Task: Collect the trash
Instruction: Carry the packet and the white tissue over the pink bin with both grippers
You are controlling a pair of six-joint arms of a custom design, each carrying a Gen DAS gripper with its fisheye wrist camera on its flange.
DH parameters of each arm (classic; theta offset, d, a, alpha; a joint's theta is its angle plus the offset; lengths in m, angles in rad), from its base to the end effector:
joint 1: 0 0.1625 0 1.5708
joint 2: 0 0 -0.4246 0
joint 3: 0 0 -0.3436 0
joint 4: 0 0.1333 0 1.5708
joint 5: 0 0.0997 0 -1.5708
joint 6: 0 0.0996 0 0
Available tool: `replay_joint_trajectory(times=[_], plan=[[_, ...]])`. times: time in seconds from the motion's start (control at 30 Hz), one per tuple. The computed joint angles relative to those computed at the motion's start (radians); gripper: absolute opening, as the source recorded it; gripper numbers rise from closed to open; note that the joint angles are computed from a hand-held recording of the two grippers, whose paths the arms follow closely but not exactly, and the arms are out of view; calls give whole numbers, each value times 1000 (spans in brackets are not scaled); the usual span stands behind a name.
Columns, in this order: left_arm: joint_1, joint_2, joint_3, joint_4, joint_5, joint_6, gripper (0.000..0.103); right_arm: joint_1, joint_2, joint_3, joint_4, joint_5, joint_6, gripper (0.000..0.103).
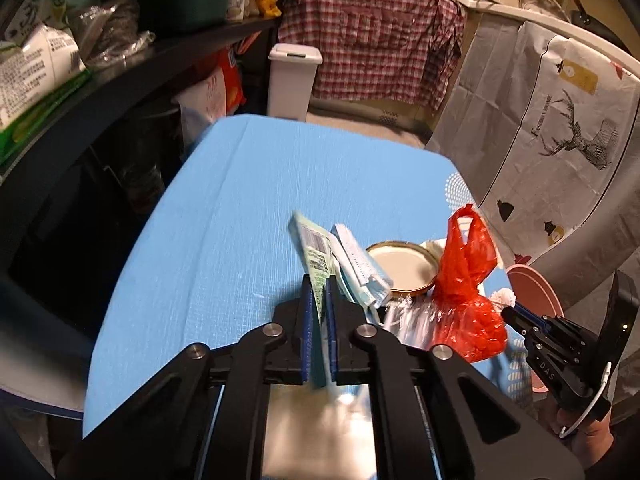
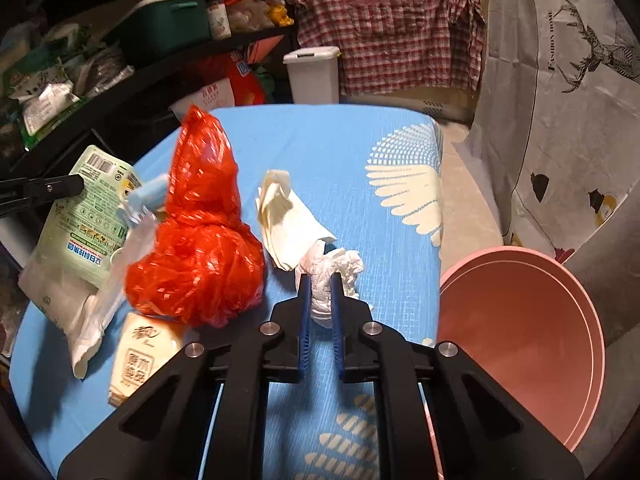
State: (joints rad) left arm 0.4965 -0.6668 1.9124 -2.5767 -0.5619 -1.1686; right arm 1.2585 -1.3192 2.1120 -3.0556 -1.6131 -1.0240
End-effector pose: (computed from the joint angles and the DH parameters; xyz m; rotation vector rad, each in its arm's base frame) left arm -0.3603 -0.4427 0.0243 0.0444 2.3087 -1.0252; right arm -0.0268 -0.5032 0.3160 0.8850 -2.4379 0.6999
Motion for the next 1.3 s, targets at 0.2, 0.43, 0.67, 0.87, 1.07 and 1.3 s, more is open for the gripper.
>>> replay_joint_trajectory(times=[0.2, 0.43, 0.67, 0.87, 1.07, 1.3], plan=[[-39, -6, 7, -8, 40, 6, 2, -19, -63, 25, 27, 60, -17, 9], [-85, -9, 2, 27, 102, 7, 2, -36, -145, 51, 50, 113, -22, 9], [-120, -1, -8, 33, 136, 26, 2, -46, -227, 49, 78, 160, -19, 9], [-148, 17, -26, -21, 135, 72, 2, -64, -292, 31, 119, 191, -15, 9], [-175, 64, -92, -9, 136, 109, 2, -99, -344, 13, 137, 227, -29, 9], [-190, 157, -201, -93, 101, 230, 2, -170, -372, -32, 135, 279, -1, 9]])
